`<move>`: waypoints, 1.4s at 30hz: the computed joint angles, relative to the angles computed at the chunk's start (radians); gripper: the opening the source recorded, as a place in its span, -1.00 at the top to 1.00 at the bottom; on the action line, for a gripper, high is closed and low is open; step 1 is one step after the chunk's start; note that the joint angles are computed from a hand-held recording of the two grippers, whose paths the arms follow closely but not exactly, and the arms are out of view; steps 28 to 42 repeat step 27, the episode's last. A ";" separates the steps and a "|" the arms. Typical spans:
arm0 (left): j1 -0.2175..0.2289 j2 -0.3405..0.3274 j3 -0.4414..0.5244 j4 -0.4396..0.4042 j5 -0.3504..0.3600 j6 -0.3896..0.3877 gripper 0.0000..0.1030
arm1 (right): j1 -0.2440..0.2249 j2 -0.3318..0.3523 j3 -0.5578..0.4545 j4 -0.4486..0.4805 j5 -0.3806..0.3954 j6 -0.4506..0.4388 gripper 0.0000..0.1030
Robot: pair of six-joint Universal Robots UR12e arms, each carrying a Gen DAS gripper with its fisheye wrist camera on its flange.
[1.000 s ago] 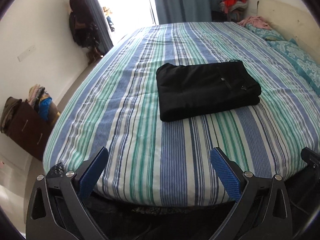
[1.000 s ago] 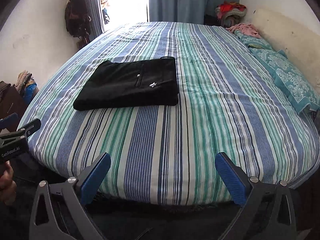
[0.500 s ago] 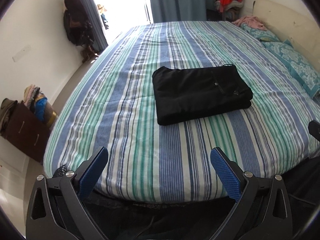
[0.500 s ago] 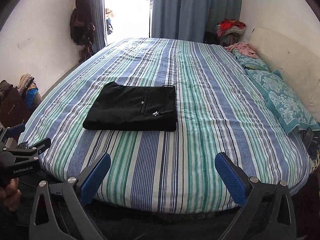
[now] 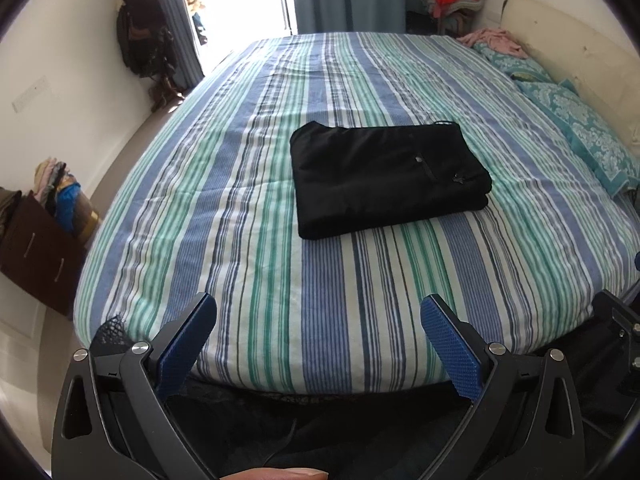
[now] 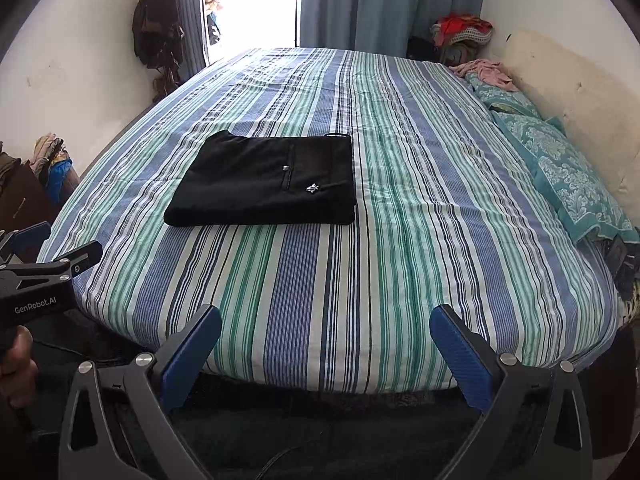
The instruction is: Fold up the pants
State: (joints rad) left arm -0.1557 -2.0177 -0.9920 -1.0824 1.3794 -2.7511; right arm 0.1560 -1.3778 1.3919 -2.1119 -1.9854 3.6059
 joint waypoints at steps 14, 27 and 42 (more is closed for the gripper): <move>0.004 0.014 -0.008 -0.007 -0.003 0.017 -0.98 | 0.013 0.013 -0.022 0.003 0.014 -0.020 -1.00; 0.007 0.024 -0.026 0.002 -0.003 0.022 -0.98 | 0.015 0.014 -0.019 -0.005 0.015 -0.021 -1.00; 0.007 0.024 -0.026 0.002 -0.003 0.022 -0.98 | 0.015 0.014 -0.019 -0.005 0.015 -0.021 -1.00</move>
